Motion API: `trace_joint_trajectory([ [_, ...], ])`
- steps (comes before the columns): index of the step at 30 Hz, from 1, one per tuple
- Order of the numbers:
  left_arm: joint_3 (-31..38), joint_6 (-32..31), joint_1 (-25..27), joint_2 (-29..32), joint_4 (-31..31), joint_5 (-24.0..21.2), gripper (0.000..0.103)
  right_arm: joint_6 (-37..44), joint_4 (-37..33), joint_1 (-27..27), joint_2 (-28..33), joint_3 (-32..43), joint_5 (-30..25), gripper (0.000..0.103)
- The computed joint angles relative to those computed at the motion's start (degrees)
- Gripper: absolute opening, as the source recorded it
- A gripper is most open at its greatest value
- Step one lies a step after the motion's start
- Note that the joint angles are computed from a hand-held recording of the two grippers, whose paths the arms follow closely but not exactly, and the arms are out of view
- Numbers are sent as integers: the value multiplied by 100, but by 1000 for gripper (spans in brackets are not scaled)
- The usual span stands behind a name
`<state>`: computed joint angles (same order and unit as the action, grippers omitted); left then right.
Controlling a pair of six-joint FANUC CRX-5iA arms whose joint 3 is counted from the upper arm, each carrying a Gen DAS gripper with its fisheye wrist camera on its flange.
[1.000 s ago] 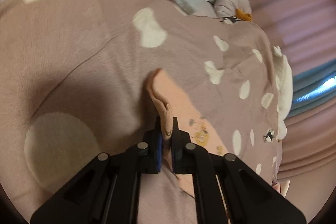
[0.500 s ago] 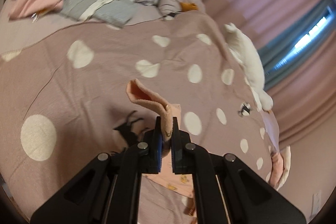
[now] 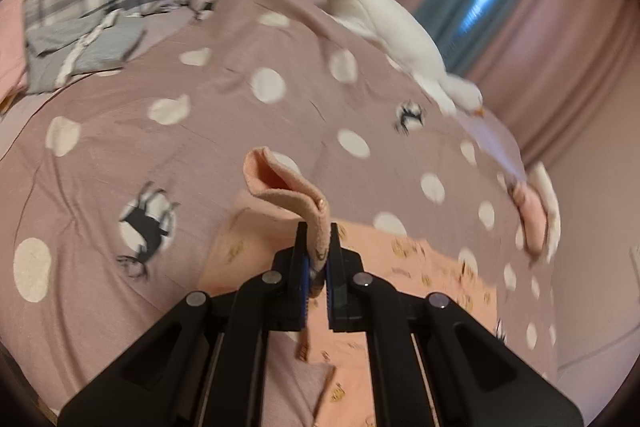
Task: Fold small clothes
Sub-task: 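Grasp the sleepsuit edge with the left tool and fold it over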
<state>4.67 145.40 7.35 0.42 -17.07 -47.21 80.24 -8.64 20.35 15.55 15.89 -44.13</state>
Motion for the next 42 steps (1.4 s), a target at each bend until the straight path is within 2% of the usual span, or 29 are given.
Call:
trace_joint_trajectory([
  [8,380,-821,-357,601,372,-88,5,-14,-113,-109,-12,-50,21,90],
  [13,237,-1688,-290,1019,1395,66,6,45,-203,-170,13,-27,-31,90],
  [21,259,-1791,-364,1451,1749,-239,6,242,-461,-285,25,6,-94,90],
  [24,101,-1958,-302,1407,2010,-156,14,366,-518,-286,42,29,-129,90],
  [25,-22,-2077,-255,1337,2191,-54,22,409,-527,-274,47,36,-137,90],
  [26,-149,-2159,-230,1270,2326,42,38,461,-554,-264,50,49,-152,90],
  [27,-282,-2292,-170,1178,2565,110,49,527,-599,-262,67,85,-188,90],
  [28,-314,-2259,-169,1133,2592,114,68,637,-679,-259,100,161,-272,90],
  [29,-374,-2100,-164,996,2506,150,72,767,-767,-250,138,249,-363,90],
  [32,-426,-1695,-175,671,2124,145,76,1118,-1004,-203,247,491,-579,90],
  [37,-621,-1087,-60,100,1605,-53,83,1946,-1829,-133,594,1244,-1214,90],
  [42,-714,-309,-65,-298,835,-521,83,2214,-2707,-51,1324,2413,-2284,90],
])
